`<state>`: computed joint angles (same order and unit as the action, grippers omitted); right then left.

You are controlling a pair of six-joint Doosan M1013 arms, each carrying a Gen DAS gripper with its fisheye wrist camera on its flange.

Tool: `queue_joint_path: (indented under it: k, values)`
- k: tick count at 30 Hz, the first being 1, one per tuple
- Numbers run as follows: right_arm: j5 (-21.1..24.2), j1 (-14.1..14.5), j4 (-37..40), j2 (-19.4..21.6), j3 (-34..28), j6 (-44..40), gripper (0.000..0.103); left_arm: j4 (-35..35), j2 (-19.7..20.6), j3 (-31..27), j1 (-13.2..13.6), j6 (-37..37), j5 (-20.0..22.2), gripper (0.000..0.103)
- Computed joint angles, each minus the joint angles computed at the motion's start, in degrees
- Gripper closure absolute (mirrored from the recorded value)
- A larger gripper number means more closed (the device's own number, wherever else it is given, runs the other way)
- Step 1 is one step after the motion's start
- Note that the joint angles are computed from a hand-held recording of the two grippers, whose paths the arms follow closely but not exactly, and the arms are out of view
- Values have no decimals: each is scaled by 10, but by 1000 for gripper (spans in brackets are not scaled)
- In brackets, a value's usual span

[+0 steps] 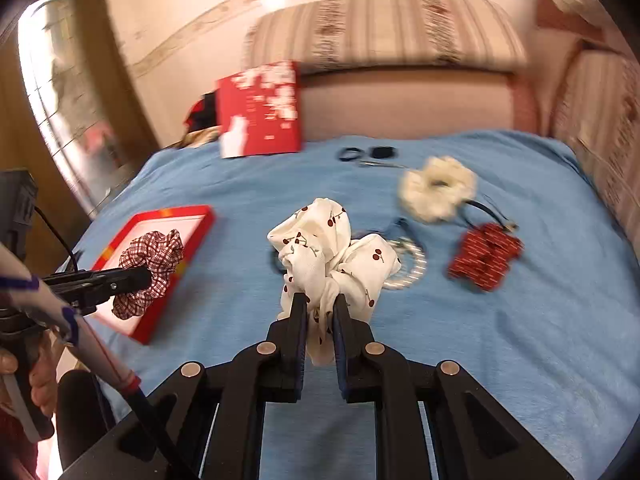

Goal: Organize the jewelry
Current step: 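Carry both scrunchies over the tray and open both tools to drop them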

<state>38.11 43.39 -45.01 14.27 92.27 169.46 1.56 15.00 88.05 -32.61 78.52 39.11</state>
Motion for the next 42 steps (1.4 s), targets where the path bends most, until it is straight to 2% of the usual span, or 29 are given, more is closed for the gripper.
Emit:
queue_joint_path:
  k: [1, 5, 11, 17, 21, 24, 29, 34, 37, 40, 42]
  values:
    - [-5, 2, 8, 6, -10, -16, 90, 30, -6, 10, 7, -26, -1, 93]
    - [-23, 5, 71, 37, -60, -111, 90, 64, -16, 28, 40, -69, 10, 93]
    - [-14, 17, 175, 100, -157, -271, 90, 104, -14, 38, 84, -102, 25, 93]
    - [23, 22, 285, 176, -270, -410, 90, 53, 6, 29, 134, -73, 38, 93]
    - [50, 23, 335, 216, -331, -453, 90, 28, 17, 22, 159, -68, 43, 93]
    - [74, 24, 357, 245, -375, -476, 90, 36, 26, 14, 164, -73, 49, 93]
    - [119, 22, 386, 280, -423, -502, 90, 3, 30, 12, 174, -35, 50, 92]
    - [134, 20, 424, 290, -420, -505, 89, 62, 34, 6, 165, -72, 70, 85]
    - [134, 16, 447, 293, -414, -504, 89, 69, 33, 6, 165, -83, 69, 82]
    - [127, 12, 467, 294, -412, -505, 85, 70, 27, 9, 165, -91, 66, 73]
    - [118, 11, 472, 290, -405, -506, 81, 78, 22, 12, 162, -102, 64, 72]
